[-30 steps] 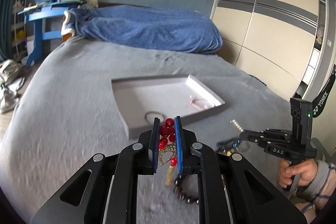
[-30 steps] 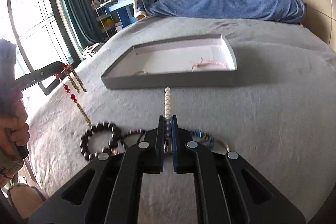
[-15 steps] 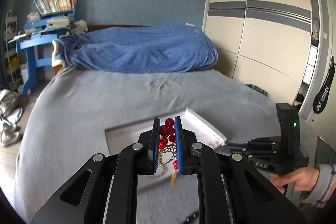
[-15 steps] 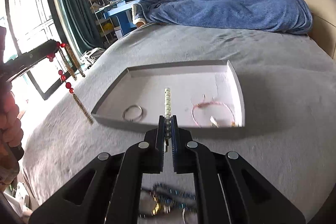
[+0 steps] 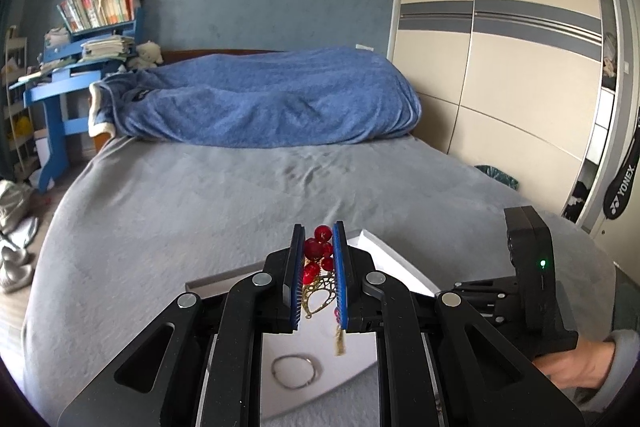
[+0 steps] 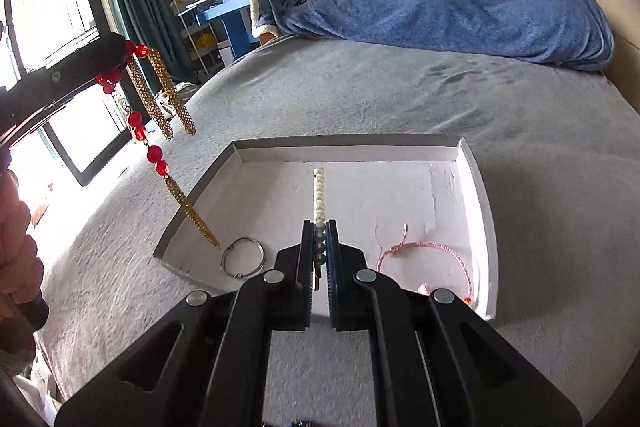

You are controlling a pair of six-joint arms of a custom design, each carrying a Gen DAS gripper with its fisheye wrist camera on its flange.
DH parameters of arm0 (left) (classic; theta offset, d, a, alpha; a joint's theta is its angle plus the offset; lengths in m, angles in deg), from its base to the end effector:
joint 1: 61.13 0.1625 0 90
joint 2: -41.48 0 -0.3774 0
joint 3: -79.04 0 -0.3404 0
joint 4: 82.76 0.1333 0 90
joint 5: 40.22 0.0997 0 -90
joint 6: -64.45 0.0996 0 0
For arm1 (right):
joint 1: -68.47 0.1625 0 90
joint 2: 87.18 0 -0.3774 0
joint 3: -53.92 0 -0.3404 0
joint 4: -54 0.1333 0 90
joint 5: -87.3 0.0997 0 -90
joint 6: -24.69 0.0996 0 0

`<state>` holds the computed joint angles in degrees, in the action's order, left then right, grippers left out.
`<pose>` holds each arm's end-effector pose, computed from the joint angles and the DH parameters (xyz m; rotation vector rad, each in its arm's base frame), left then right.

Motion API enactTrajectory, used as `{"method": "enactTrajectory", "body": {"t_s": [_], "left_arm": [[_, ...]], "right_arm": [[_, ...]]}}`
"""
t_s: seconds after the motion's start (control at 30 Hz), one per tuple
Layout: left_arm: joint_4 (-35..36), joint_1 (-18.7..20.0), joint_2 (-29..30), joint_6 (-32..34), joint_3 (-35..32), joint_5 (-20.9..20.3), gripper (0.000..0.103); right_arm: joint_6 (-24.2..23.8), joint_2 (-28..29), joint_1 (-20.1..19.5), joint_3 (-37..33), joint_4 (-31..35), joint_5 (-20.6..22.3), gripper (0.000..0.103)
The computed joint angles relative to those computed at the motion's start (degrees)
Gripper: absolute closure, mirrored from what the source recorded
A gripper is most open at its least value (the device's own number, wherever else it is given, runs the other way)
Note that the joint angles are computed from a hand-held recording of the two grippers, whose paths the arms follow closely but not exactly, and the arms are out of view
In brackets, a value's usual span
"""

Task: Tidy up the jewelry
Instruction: 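Carry the red pendant and pearl hairpin over the grey box with both tools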

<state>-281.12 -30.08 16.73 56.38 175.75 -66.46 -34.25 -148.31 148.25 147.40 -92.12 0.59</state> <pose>-0.3602 -0.4768 0.0206 0.5319 2.1520 -1.3411 0.0302 -0.6162 0.2600 1.2130 -2.6365 0.5502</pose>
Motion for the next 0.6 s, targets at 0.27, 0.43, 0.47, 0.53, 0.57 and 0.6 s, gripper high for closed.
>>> {"method": "enactTrajectory", "body": {"t_s": [0.27,0.43,0.47,0.53,0.57,0.6], "left_arm": [[3.87,3.39,1.42,-2.94,-0.64,-0.48,0.089],[8.19,5.24,1.39,-7.93,1.22,-0.47,0.089],[9.47,5.78,1.26,-9.0,1.67,-0.85,0.089],[11.18,6.21,1.2,-10.44,2.44,-0.9,0.089],[12.19,6.51,1.12,-11.33,2.92,-1.32,0.089],[12.74,6.67,1.2,-11.73,3.14,-1.44,0.089]], "right_arm": [[1.9,4.23,0.8,-2.21,-0.8,-4.03,0.097],[1.81,6.32,1.1,-2.37,-2.07,-7.17,0.097],[1.7,6.66,1.19,-2.35,-2.33,-7.89,0.097],[1.57,7.2,1.33,-2.17,-2.74,-9.16,0.097],[1.62,7.5,1.42,-2.23,-2.83,-9.78,0.097],[1.65,7.81,1.49,-2.51,-2.9,-10.17,0.097]]}}
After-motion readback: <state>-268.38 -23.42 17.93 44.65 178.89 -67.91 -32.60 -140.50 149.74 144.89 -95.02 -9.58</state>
